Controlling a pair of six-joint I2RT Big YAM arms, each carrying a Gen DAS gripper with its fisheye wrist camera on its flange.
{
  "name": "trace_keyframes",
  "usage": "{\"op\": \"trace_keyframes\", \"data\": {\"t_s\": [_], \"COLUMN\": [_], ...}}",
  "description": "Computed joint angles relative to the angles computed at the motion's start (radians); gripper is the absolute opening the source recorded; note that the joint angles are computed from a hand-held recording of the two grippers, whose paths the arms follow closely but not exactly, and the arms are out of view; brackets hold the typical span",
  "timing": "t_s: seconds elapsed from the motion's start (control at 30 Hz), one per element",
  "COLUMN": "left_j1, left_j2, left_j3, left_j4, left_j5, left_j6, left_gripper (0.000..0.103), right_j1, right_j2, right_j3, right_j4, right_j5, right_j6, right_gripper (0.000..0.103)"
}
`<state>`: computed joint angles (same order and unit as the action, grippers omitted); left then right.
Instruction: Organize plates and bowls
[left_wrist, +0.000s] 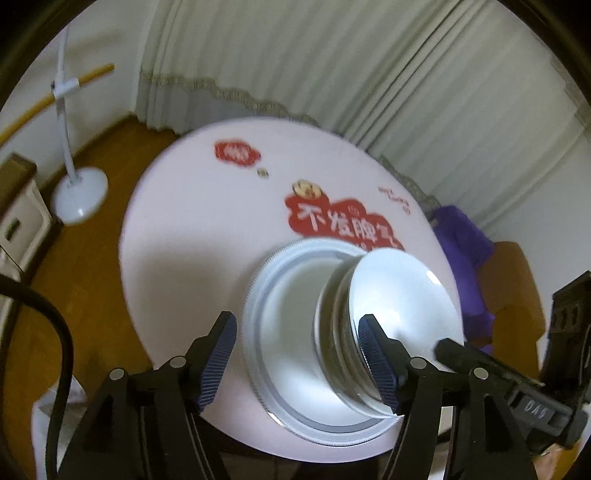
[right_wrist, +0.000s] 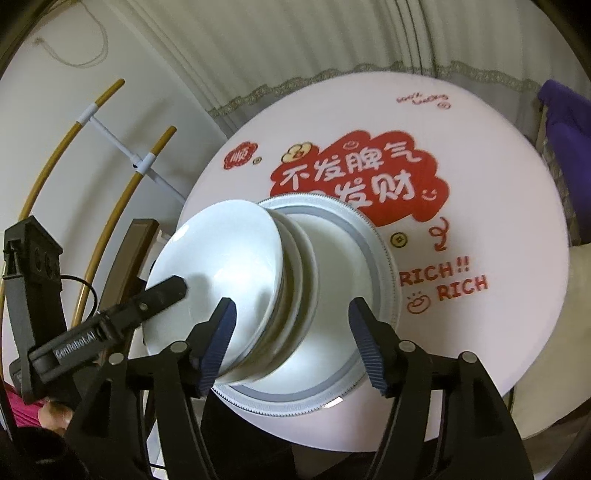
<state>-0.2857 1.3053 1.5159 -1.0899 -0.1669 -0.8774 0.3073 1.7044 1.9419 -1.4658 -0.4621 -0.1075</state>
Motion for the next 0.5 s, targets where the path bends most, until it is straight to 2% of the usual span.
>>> {"op": "trace_keyframes", "data": {"t_s": [0.07, 0.13, 0.2, 0.27, 0.37, 0.5], "left_j1": [-0.032, -0.071, -0.112, -0.156, -0.242, -0.344], "left_j2": [-0.027, -0.059, -0.082, -0.101, -0.12, -0.153], "left_j3": [-0.004, -0.015, -0.019, -0.024, -0.025, -0.049], "left_j4": [-0.01, -0.009, -0.015, -0.023, -0.054, -0.071], "left_j5": [-0.083, -0.164, -0.225, -0.279, -0.402, -0.493], "left_j6": [0.007, 0.021, 0.044, 0.056, 0.044, -0.012], "left_gripper": [0.073, 0.076, 0.079, 0.086, 0.091, 0.091], "right_j1": [-0.011, -0.019, -0.025, -0.028, -0.03, -0.04], "right_j2": [-0.02, -0.046, -0.091, -0.146, -0.229, -0.329], "right_j3": [-0.013, -0.031, -0.068, -0.116, -0.199, -0.301], "right_j4": [0.018, 0.039, 0.076, 0.11, 0.17, 0.216], "right_j5": [-0.001, 0.006, 0.02, 0.03, 0.043, 0.047], "right_j6": [0.0, -0.006, -0.02, -0.043, -0.07, -0.091], "right_gripper": [0.069, 0.071, 0.076, 0.082, 0.091, 0.097]}}
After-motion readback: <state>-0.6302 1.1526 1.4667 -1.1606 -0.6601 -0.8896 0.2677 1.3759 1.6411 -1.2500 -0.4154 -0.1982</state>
